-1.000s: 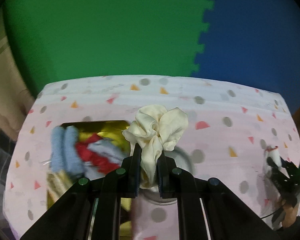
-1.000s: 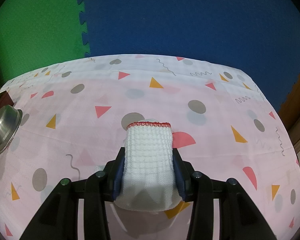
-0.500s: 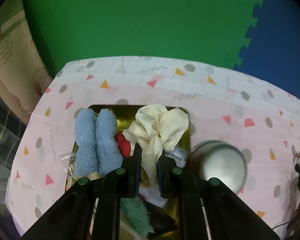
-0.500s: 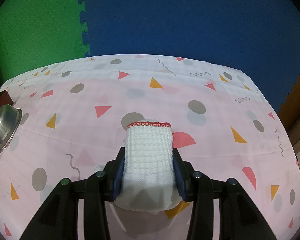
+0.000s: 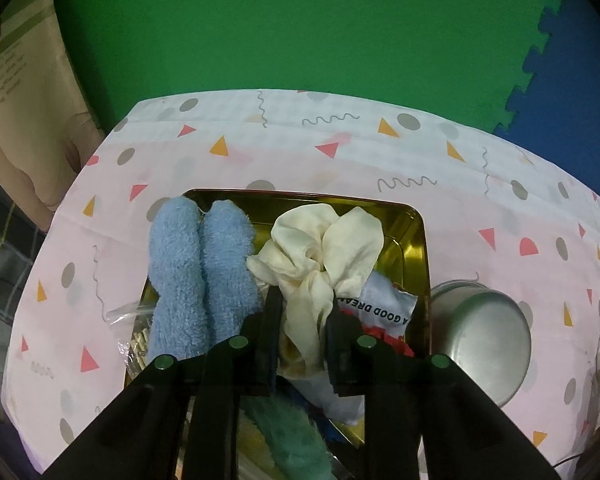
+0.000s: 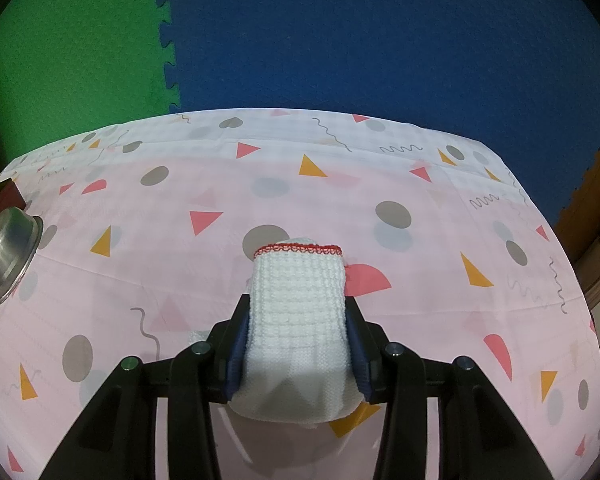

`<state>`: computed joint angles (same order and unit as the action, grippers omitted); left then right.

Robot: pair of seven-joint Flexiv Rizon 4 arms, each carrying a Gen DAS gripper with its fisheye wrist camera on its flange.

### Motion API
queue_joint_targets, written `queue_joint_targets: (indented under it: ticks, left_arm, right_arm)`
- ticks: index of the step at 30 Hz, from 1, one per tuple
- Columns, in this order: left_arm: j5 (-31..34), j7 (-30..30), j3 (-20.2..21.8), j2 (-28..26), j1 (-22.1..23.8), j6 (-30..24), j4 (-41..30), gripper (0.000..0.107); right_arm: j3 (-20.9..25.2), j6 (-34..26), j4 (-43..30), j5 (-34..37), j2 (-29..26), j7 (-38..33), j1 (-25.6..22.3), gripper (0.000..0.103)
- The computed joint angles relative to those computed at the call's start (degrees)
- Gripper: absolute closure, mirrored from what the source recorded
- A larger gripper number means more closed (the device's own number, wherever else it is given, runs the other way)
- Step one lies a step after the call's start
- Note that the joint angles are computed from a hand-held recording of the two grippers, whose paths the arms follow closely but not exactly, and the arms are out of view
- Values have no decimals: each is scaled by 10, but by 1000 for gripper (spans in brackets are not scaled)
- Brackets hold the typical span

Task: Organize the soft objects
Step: 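Lower the cream scrunchie into the gold tin and open the left tool, then lift the left tool away from the gold tin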

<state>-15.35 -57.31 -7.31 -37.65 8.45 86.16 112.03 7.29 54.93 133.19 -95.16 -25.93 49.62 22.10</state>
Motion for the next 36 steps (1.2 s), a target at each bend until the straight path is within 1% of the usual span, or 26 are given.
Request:
queue_joint_targets:
  ticks: [2,5,8,11,17,18,20,21,23,24,27,31,32,34,36]
  left_arm:
    - [-3,6,-12,2,10,-5,2,75]
    - [-5,8,-16,6,10,1,8,66]
    - [-2,9,-17,10,9,13,15,60]
    - [2,10,-18,18,9,22,24,57]
    - [4,16,-45,37,33,47,46,50]
    - [4,20,-60,42,48,53,54,50]
    - [5,20,-71,50,58,61,63,47]
    - [5,22,-84,56,70,67,71,47]
    - [10,28,-115,64,100,81,89,46]
    - [13,27,-124,70,109,90,98,45]
    - [39,26,-171,86,159,123,130,42]
    - [79,5,-200,102,203,148,157,40]
    - [87,-1,-202,105,209,152,161,40]
    - [109,-15,-220,111,238,167,175,38]
    - [129,-28,-226,117,257,181,187,37]
  right_arm:
    - [0,0,1,0,0,-1,0,58]
    - [0,0,0,-1,0,1,0,58]
    - [0,0,1,-1,0,1,0,58]
    - [0,-1,0,0,0,0,0,58]
    - [0,-1,0,1,0,0,1,58]
    - [0,-1,0,1,0,0,1,58]
    - [0,-1,0,2,0,-1,1,58]
    - [0,-1,0,2,0,-1,1,58]
    - [0,-1,0,3,0,-2,1,58]
    - [0,-1,0,2,0,-2,1,58]
    - [0,-2,0,4,0,-3,2,58]
    - [0,-3,0,6,0,-7,3,58]
    - [0,-4,0,8,0,-8,3,58]
    - [0,-5,0,10,0,-11,4,58]
    - [0,-6,0,12,0,-13,5,58]
